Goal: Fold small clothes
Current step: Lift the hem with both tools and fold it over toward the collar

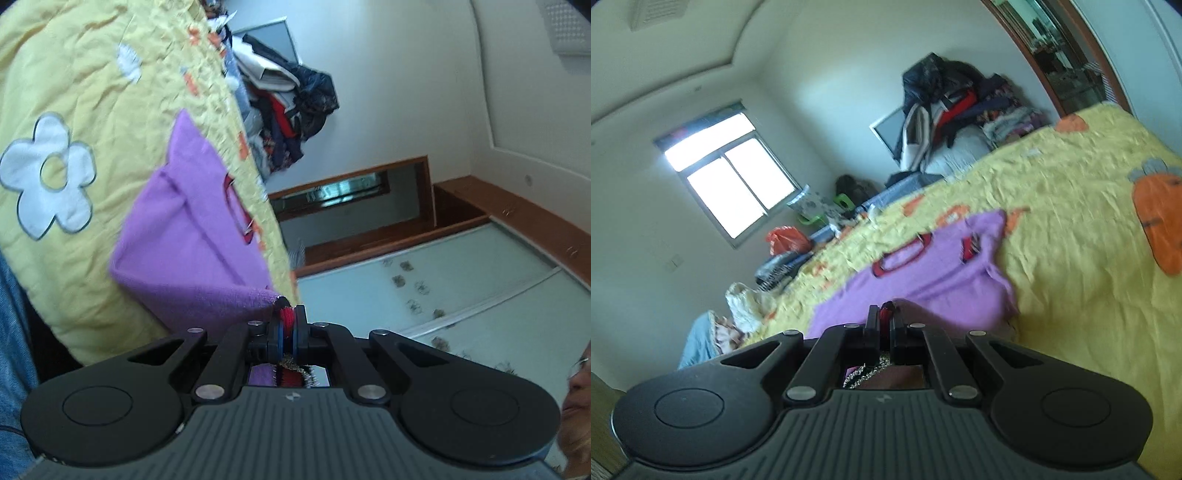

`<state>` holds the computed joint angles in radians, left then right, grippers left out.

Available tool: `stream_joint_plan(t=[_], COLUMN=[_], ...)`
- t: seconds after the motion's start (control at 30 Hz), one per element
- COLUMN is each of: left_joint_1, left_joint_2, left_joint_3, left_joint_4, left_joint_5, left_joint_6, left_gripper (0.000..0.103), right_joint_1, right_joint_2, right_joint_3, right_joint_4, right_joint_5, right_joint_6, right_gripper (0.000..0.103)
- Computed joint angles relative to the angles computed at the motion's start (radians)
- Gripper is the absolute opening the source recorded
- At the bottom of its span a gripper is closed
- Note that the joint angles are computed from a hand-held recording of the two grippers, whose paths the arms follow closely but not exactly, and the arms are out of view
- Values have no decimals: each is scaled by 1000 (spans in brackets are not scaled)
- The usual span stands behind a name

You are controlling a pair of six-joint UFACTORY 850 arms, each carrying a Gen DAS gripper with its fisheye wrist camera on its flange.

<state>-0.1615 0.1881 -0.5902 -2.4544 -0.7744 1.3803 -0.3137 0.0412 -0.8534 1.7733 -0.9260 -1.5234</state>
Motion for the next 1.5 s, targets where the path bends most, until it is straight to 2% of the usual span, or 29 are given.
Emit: stream_joint_plan(t=[0.07,0.13,0.23,0.33,0.43,0.5,0.67,1.07,1.17,1.23,1.3,1.33,1.37,1.43,1.47,1.5], left_joint_1=[-2,7,30,56,81,90,104,131,136,138,140,140,140,139,139,137], left_joint_2=[13,-31,-178,-334,-475,-555,-720,-881,-919,-942,-966,-972,-976,-973,-971,-962], left_joint_3=[8,-6,-103,-251,-414,-531,-769,-978,-1014,-1038,-1059,-1062,-1066,-1060,-1058,-1047], left_joint_4=[-37,-46,13,90,152,219,387,451,460,477,486,480,479,466,470,466], left_joint_5=[6,-32,-73,-70,-44,12,100,145,151,152,149,150,149,150,155,161], left_joint_6=[14,11,-29,-43,-83,-118,-266,-398,-434,-460,-487,-489,-492,-473,-468,-459], left_gripper=[4,4,4,4,4,4,4,4,4,4,5,5,5,5,5,5], right_joint_1=[-1,7,39,68,96,110,146,184,190,192,191,189,189,193,194,196], right_joint_2=[0,-33,-155,-316,-469,-566,-731,-1050,-1128,-1193,-1211,-1237,-1245,-1208,-1183,-1144], right_joint_3=[-9,-24,-106,-250,-426,-552,-805,-1340,-1465,-1573,-1596,-1643,-1661,-1614,-1580,-1522], right_joint_4=[-21,-16,1,-14,-82,-148,-294,-605,-672,-722,-709,-717,-727,-742,-745,-740], right_joint_5=[0,11,30,48,105,126,175,147,128,84,90,67,57,71,76,94], right_joint_6=[26,21,1,49,135,225,386,773,874,951,982,1012,1033,1011,978,932], right_gripper=[4,4,4,4,4,4,4,4,5,5,6,7,10,14,26,48])
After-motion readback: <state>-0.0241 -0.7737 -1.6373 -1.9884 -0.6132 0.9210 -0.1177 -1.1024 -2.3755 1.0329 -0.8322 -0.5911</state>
